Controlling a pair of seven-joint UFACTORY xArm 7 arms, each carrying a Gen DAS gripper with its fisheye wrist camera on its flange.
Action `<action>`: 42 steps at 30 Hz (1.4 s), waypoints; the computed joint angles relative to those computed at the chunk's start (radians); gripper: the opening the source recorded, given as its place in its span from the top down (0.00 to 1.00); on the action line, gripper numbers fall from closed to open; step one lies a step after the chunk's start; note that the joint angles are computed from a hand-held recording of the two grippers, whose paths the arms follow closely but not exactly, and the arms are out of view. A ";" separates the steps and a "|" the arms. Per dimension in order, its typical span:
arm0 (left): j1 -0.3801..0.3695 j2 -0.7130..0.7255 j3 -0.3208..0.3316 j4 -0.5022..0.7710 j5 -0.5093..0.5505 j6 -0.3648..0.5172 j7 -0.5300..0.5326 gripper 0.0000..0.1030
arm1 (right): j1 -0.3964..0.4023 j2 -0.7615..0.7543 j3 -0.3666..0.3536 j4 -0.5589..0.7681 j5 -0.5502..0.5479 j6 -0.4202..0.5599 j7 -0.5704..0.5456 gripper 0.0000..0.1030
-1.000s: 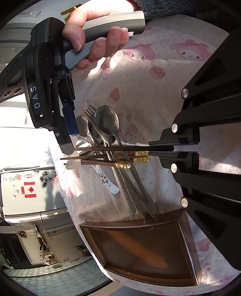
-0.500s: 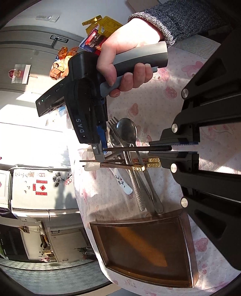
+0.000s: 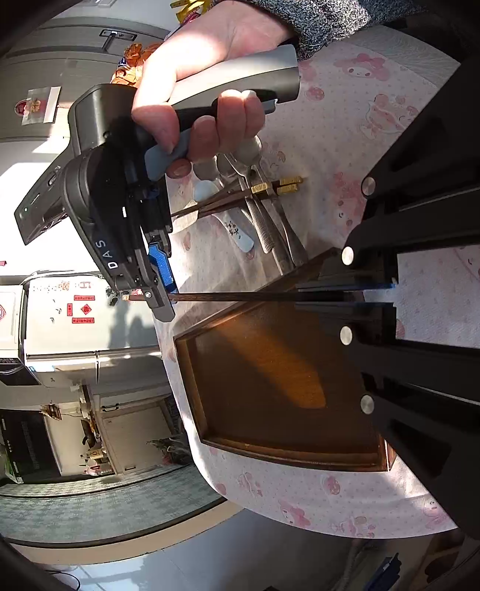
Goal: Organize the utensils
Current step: 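Carry the chopstick into the wooden tray and open the right gripper, then grasp a second dark chopstick from the pile with the right gripper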
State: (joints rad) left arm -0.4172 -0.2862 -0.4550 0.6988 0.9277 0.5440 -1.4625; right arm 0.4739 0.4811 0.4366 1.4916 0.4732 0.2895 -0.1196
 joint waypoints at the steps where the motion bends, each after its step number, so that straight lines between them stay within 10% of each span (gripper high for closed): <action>1: -0.001 -0.010 0.014 -0.011 -0.018 0.011 0.025 0.95 | 0.041 0.037 -0.035 0.058 -0.044 0.027 0.037 0.82; 17: 0.093 0.039 0.078 -0.035 -0.133 0.001 0.174 0.95 | 0.203 0.416 -0.153 0.602 -0.260 0.286 0.257 0.81; 24: 0.072 0.052 0.089 -0.028 -0.120 0.017 0.162 0.93 | 0.073 0.200 -0.043 0.266 -0.149 0.143 0.111 0.60; 28: 0.059 0.041 0.081 -0.030 -0.100 0.027 0.133 0.53 | -0.043 0.001 0.017 0.013 -0.042 0.050 -0.015 0.57; 34: 0.037 0.008 0.021 -0.017 -0.017 0.000 0.015 0.40 | -0.126 -0.277 -0.031 -0.284 0.081 -0.041 -0.132 0.52; 42: -0.043 0.246 -0.002 0.194 0.174 -0.071 -0.061 0.36 | -0.152 -0.450 -0.085 -0.511 0.509 -0.064 -0.456 0.51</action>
State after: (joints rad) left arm -0.4599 -0.0400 -0.4566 0.8928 1.1019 0.4726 -1.5235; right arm 0.3219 0.0310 0.3516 0.9803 0.9823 0.2256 -0.5757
